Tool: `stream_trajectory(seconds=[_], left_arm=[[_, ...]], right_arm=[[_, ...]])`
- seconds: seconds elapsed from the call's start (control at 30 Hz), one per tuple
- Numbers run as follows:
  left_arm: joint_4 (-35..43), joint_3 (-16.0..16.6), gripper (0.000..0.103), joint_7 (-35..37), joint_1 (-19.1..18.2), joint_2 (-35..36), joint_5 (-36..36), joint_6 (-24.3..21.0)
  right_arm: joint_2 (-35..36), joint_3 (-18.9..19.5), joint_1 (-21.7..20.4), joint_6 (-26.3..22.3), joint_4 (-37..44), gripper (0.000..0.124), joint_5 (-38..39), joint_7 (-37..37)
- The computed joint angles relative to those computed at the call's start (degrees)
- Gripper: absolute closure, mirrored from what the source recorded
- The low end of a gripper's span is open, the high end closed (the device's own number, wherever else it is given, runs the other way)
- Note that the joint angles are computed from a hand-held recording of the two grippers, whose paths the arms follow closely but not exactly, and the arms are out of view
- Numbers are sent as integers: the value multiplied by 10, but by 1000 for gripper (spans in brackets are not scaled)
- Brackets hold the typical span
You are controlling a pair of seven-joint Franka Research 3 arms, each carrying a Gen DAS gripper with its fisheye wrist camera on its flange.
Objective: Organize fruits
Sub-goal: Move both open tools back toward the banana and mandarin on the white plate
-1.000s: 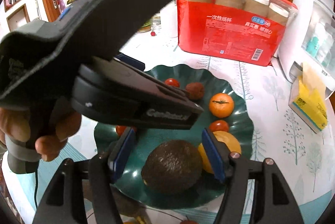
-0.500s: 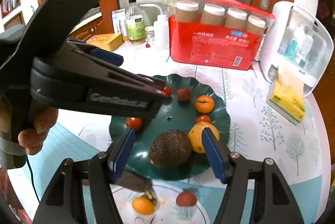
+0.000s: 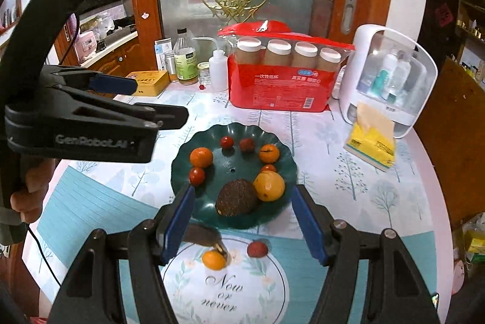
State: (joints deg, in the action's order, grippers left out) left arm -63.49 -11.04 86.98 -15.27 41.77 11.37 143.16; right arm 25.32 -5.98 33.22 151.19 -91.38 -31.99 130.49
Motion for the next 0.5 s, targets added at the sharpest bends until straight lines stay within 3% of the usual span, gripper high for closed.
stream_trajectory(seconds=[0.27,0.5], left_arm=[[-137,-4,19,-11,15,-63,4,68],[-196,-7,19,-20,19,-63,14,86]], right_arm=[[-21,4,7,0,-37,57,-18,36],[-5,12,-2,20,-63,57,14,53]])
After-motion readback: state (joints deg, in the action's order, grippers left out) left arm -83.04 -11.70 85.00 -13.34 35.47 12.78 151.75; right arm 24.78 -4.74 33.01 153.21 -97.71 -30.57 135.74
